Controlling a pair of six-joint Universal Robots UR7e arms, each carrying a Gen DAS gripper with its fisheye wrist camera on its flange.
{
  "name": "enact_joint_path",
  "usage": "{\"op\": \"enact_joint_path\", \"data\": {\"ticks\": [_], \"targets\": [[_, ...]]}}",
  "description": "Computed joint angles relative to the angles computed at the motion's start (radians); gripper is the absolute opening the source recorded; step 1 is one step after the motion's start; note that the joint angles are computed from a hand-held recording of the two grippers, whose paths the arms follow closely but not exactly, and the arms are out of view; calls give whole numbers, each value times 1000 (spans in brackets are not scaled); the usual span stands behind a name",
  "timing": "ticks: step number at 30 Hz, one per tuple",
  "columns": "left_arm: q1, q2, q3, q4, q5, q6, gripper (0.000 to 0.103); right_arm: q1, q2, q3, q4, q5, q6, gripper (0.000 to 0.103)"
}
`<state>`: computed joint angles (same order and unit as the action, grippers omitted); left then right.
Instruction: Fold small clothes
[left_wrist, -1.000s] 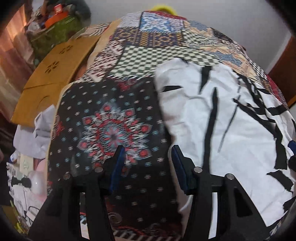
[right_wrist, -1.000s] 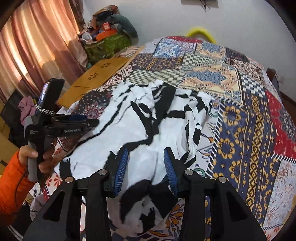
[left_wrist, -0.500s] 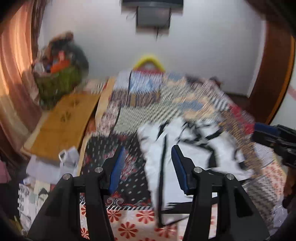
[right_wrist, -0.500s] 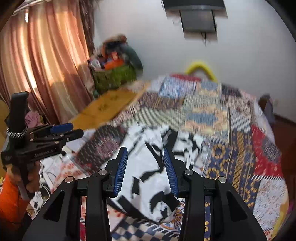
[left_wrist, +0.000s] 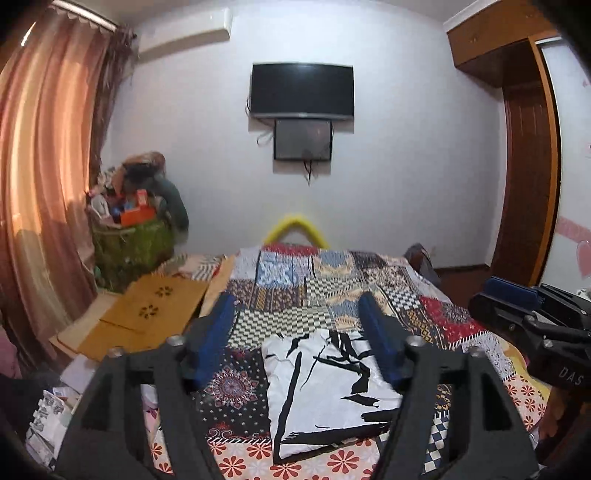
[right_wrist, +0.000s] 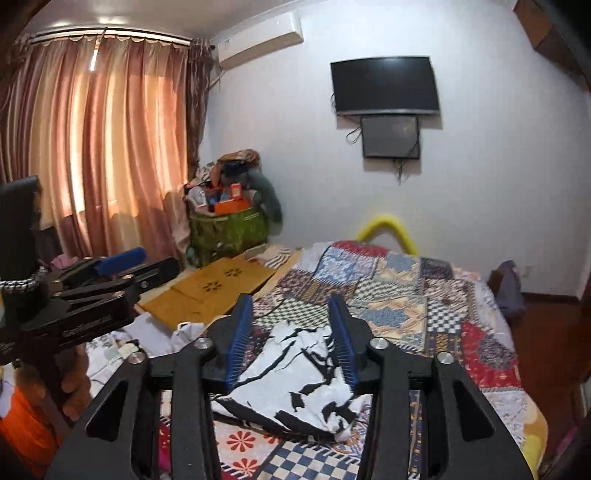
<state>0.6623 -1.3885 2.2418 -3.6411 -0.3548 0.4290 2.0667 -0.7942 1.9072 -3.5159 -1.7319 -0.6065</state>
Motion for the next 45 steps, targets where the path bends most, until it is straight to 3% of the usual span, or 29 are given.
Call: {"op": "enact_joint_path", "data": {"ticks": [3, 8, 15, 45], "targets": [[-26, -23, 28, 25, 10, -46, 85, -2, -2, 20, -49, -10, 16, 65], [-50, -54, 58, 44, 25, -80, 100, -3, 1, 23, -74, -44, 37, 81], [-55, -68, 76, 78, 26, -129, 103, 6, 9, 40, -130, -69, 15, 101], [-36, -55, 77, 96, 3, -154, 103, -1, -2, 55, -137, -74, 29, 102]]}}
